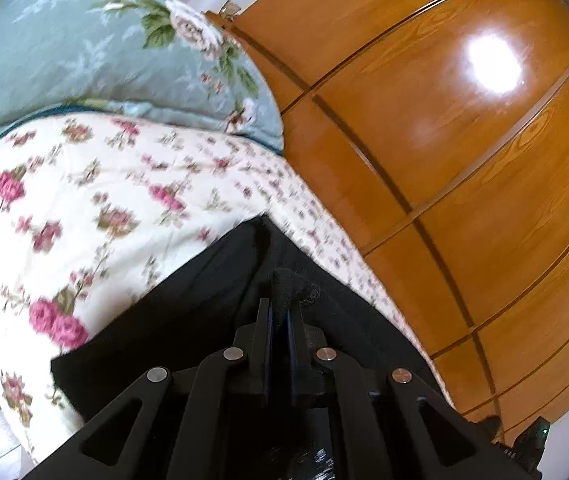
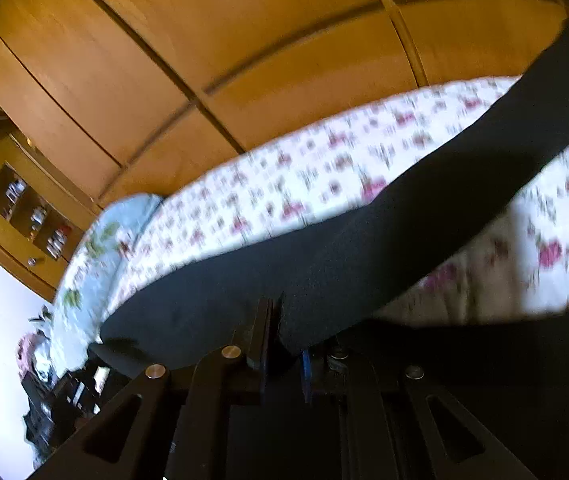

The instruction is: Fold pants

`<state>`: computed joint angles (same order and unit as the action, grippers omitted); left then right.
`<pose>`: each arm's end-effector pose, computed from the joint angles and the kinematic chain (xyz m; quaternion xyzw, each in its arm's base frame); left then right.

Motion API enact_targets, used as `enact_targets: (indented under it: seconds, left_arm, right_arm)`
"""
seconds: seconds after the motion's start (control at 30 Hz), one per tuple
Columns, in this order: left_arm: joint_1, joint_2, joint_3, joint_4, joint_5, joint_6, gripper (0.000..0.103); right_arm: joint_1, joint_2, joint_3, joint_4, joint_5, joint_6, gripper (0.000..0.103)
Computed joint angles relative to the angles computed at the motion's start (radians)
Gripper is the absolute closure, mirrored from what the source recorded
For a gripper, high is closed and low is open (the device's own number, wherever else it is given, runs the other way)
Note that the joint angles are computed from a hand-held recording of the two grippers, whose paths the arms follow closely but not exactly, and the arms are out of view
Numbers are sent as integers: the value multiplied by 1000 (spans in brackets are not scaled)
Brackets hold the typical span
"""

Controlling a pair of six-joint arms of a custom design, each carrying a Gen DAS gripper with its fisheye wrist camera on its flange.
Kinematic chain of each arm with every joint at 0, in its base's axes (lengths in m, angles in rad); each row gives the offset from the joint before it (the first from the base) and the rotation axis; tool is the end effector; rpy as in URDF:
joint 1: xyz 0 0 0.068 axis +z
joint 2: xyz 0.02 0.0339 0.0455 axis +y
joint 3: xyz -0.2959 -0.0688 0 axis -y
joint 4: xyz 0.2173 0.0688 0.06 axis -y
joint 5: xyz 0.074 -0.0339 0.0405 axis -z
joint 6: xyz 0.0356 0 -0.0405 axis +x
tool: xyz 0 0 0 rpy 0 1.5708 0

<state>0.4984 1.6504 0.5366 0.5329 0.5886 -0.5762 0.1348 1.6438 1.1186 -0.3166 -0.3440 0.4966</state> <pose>0.2553 0.1164 0.1831 -0.3127 0.7940 -0.2727 0.4443 0.3267 0.0564 0.2714 0.1056 0.9165 0.2611 0.2842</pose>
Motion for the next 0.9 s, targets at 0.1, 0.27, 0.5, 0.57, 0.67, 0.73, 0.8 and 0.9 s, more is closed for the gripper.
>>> enact_targets:
  seconds: [0.1, 0.27, 0.5, 0.57, 0.67, 0.73, 0.8, 0.9]
  left_arm:
    - [22, 10, -43, 54, 19, -9, 88]
    - [67, -16, -94, 86, 85, -36, 72]
    - [116, -61, -179, 134, 183, -102, 57]
    - [114, -72, -208, 181, 191, -136, 56]
    - [90, -87, -217, 202, 209, -159, 52]
    - [61, -93, -216, 218, 217, -173, 44]
    - [28, -85, -204, 236, 211, -202, 40]
    - [-18, -73, -146, 201, 160, -215, 39]
  right_arm:
    - [8, 0, -101, 83, -11, 42, 91]
    - [16, -2, -262, 291, -15, 126, 91]
    - [-3, -10, -335, 402, -46, 125, 94]
    - [-8, -10, -350, 428, -57, 132, 94]
    - [5, -10, -341, 429, -42, 132, 94]
    - [4, -13, -344, 433, -43, 133, 94]
    - [4, -13, -345, 438, -46, 137, 94]
    - [-8, -10, -336, 426, -70, 138, 94]
